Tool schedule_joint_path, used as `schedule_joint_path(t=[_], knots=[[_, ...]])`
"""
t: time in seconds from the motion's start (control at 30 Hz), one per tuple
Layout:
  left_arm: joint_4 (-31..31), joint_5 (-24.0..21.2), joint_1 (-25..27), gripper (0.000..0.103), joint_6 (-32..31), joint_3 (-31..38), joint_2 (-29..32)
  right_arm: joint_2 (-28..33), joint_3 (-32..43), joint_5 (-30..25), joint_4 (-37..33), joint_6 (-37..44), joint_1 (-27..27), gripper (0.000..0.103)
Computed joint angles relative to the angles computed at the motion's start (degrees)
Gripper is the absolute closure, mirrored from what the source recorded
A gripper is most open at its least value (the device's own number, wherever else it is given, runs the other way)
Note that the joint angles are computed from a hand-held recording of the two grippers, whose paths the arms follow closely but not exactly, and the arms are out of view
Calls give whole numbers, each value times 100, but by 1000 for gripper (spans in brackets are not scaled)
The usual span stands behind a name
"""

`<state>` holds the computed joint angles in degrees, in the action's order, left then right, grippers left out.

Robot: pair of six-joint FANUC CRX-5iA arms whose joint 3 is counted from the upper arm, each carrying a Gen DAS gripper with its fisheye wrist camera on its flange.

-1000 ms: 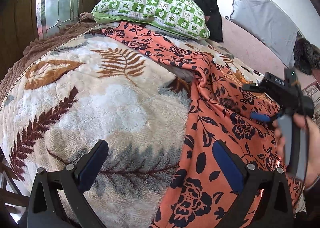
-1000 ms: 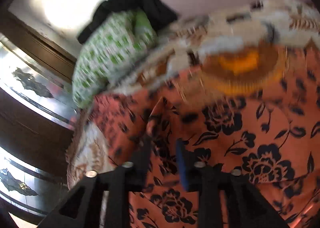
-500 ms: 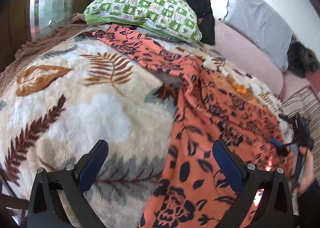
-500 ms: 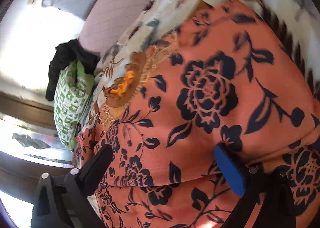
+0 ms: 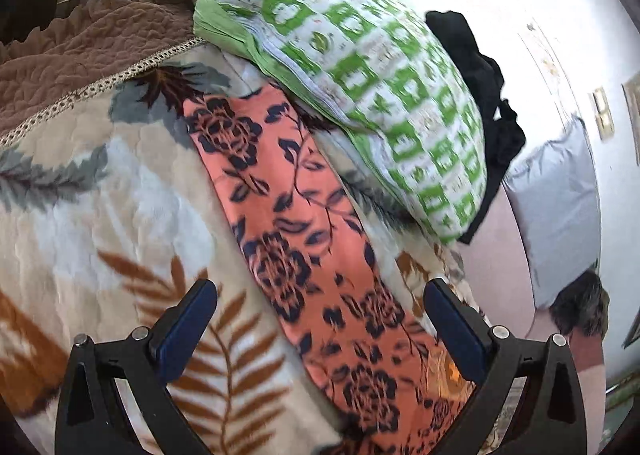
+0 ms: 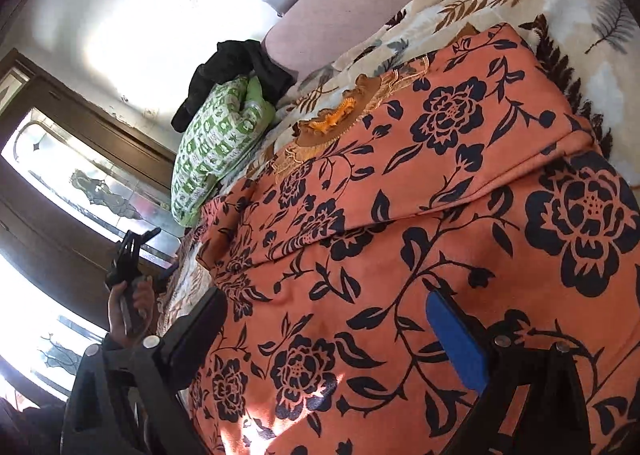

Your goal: Fold small clothes

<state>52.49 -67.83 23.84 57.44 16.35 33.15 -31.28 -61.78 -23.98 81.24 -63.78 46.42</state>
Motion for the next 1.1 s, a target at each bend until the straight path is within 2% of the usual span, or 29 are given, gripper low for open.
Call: schedule_joint_path(t=[0.07, 0.13, 0.27, 0.33, 0.4, 0.47, 0.53, 0.57, 0.6, 0.63, 0.67, 0.7, 0.8, 0.9, 1.0, 1.1], knots=[[3, 72, -57, 4, 348, 564, 447, -4, -78, 127, 261, -118, -145, 2], [-149, 163, -89, 17, 704, 1090, 815, 53, -98, 400, 496, -240, -369, 2], [-561, 273, -139, 22, 1226, 2029, 1391, 225, -29, 284, 221, 122, -214, 2], [-684, 560, -156, 22, 1255, 2100, 1425, 260, 4, 244, 132, 263, -163, 2], [-976, 425, -161, 22, 1455, 2437, 1621, 270, -17, 307, 313, 133, -252, 2], [-900, 606, -185, 22, 1213, 2267, 1562, 296, -4, 331, 323, 153, -283, 2], [-1110, 643, -252, 23, 1243, 2386, 1574, 331, 29, 258, 218, 274, -212, 2], [-1219, 604, -285, 29, 1280, 2568, 1646, 346, 40, 225, 176, 323, -177, 2], [-1517, 405, -333, 57, 1444, 2990, 1812, 350, 47, 205, 154, 349, -156, 2], [-1879, 101, -387, 101, 1616, 3493, 2019, 348, 47, 185, 139, 367, -136, 2], [-2034, -77, -423, 99, 1667, 3756, 2144, 350, 52, 164, 102, 409, -113, 2], [-2182, -54, -453, 99, 1737, 3779, 2104, 358, 61, 144, 53, 454, -89, 2], [-2154, 598, -494, 99, 1406, 2744, 1368, 350, 39, 224, 139, 449, -169, 2], [-1341, 1203, -531, 99, 291, 1457, 404, 325, 2, 329, 361, 269, -301, 2], [-161, 1211, -639, 99, -1176, 388, -546, 292, -63, 466, 791, -83, -500, 2], [775, 861, -850, 99, -2379, -389, -1456, 265, -93, 447, 951, -212, -526, 2]])
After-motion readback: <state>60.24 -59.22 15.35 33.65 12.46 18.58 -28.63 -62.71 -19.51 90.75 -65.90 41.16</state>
